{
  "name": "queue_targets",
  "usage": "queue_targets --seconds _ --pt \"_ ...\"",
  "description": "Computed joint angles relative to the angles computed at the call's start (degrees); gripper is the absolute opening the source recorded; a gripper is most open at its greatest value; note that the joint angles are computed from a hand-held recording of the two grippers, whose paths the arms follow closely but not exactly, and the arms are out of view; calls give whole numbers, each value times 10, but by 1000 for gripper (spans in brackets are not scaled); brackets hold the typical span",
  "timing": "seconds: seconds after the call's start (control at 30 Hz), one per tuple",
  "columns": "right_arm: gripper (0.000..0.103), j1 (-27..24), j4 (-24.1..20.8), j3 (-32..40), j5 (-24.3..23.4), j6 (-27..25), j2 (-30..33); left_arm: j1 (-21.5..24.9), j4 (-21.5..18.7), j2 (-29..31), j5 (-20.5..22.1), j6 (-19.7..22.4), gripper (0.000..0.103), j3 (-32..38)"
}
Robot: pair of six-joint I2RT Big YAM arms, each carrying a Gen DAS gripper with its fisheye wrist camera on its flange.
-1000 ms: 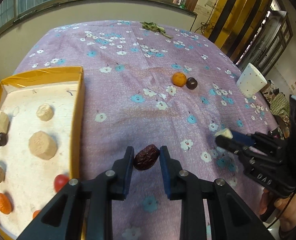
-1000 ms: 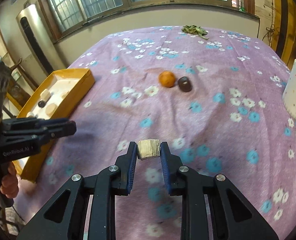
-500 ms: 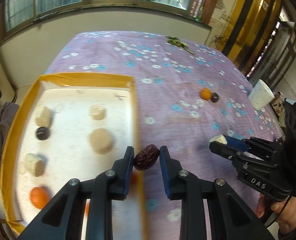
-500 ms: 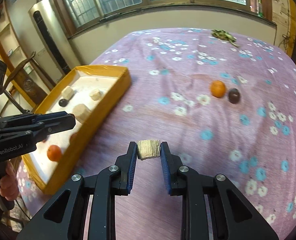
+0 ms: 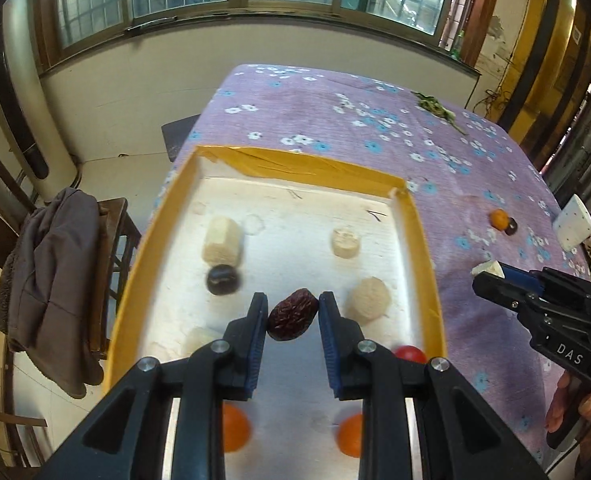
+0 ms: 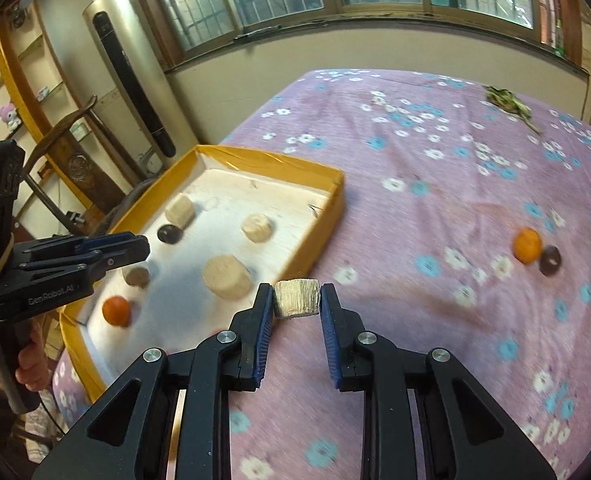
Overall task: Organize fruits
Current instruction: 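Carry the beige cube and red date over the tray, then open the right gripper to drop the beige cube while the left releases the red date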
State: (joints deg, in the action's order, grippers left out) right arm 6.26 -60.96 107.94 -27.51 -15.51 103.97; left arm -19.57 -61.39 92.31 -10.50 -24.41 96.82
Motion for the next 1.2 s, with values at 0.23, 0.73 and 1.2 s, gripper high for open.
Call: queue_targets --seconds 0.23,0.73,1.2 --pt "23 30 -21 78 6 16 52 28 -8 34 2 31 29 43" --pt "23 66 -105 300 59 34 216 64 -40 160 43 48 29 178" --pt "23 79 -125 338 106 -4 245 73 -59 198 49 49 29 208"
